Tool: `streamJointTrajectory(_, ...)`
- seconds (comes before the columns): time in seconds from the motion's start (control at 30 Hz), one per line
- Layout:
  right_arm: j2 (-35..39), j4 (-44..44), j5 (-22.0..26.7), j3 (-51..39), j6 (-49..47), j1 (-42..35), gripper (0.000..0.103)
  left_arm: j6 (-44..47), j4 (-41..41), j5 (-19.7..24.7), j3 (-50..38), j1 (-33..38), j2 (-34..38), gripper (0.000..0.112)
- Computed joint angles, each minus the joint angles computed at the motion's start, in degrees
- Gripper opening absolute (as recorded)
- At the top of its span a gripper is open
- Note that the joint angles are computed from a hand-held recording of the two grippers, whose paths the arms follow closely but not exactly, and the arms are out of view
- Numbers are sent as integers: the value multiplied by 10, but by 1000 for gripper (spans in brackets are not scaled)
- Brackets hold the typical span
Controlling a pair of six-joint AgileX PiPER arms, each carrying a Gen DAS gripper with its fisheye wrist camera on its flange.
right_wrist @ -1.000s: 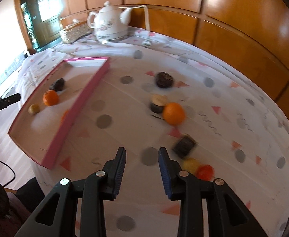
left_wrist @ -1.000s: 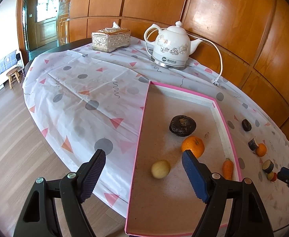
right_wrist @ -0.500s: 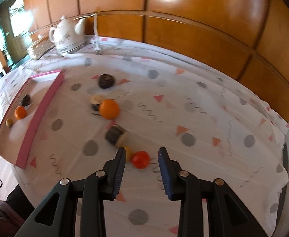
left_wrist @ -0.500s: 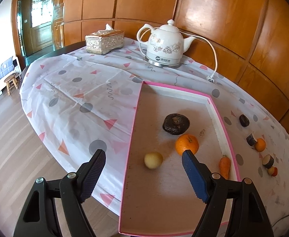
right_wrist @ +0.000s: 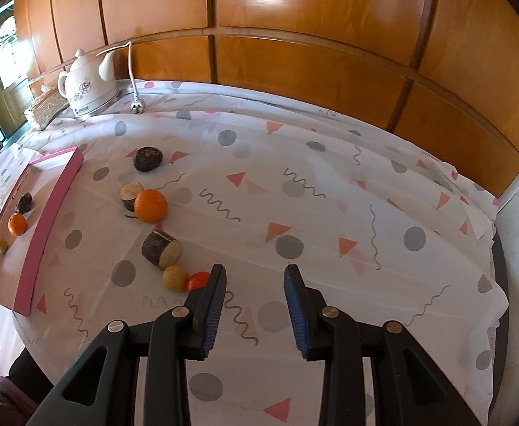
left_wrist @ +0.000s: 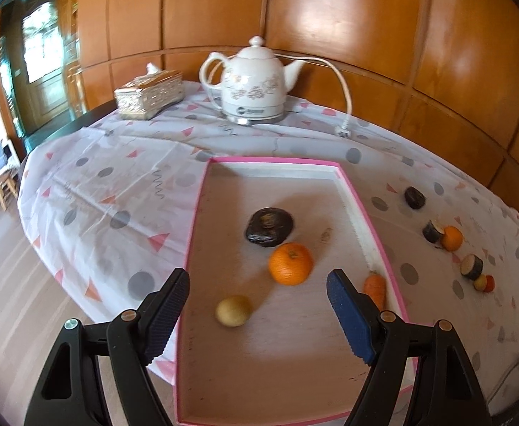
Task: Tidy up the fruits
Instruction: 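Withdraw the open right tool from the tray toward the remaining produce, then move the left tool toward the dark brown round tuber on the cloth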
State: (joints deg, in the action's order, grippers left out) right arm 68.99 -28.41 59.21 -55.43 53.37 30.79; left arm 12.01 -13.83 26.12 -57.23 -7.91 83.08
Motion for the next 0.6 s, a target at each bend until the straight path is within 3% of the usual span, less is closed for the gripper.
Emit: streamJointTrajectory(0.6, -41, 13, -18, 38, -39, -93, 34, -52, 65, 24, -61, -135, 41, 80)
